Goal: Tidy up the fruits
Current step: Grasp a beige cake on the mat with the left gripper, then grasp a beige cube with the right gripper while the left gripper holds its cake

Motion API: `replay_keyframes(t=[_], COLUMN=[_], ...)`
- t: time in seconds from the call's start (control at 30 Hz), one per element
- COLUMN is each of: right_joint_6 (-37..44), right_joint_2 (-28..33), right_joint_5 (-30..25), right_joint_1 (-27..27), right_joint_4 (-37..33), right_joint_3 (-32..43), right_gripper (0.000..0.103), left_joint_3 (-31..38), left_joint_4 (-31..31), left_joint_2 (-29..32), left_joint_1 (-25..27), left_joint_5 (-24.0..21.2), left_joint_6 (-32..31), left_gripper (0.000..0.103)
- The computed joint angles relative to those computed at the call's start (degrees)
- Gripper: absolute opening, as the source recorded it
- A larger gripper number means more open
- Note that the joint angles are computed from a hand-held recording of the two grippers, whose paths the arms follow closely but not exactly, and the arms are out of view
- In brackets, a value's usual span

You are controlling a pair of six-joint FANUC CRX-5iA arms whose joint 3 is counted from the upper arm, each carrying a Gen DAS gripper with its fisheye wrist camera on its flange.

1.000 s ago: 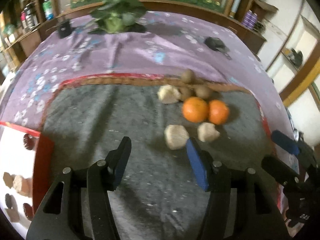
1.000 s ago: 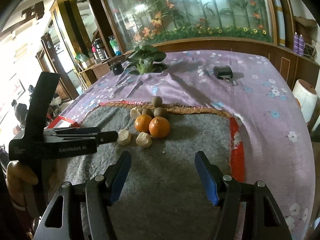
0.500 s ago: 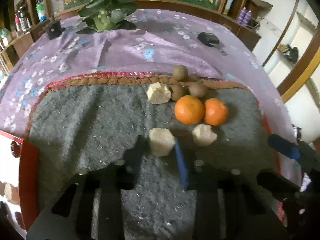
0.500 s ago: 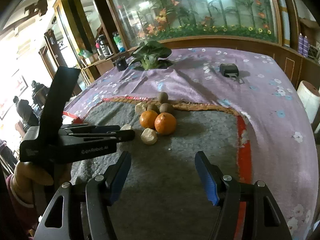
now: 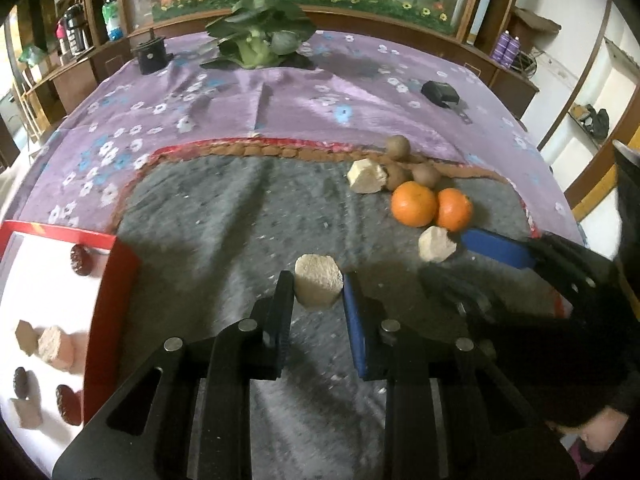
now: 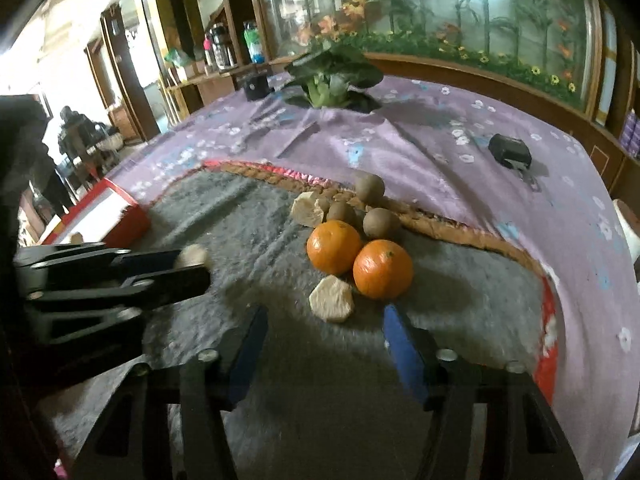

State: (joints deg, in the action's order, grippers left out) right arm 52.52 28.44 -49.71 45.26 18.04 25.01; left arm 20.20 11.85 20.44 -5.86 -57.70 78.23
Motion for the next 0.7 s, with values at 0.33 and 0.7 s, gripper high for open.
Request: replay_keyframes(t=[0.33, 0.7], right_joint_6=[-0.62, -7.27], right_joint_2=[3.14, -3.21], right_joint_5=[-3.11, 2.48], right_joint_1=[0.67, 4.16], right_joint_4=[3.23, 7.08], right_joint_3=[3.11, -5.14], right_gripper=[0.024, 0.024], left_joint_3=[-3.18, -7.52], left_joint_4=[0.74, -0.22], left_joint_2=[-2.4, -7.09], left_joint_1=[1.55, 2.45], left_joint_5=[0.9, 3.03], left_joint_6=[-0.34, -0.31], left_gripper=[0.024, 0.024])
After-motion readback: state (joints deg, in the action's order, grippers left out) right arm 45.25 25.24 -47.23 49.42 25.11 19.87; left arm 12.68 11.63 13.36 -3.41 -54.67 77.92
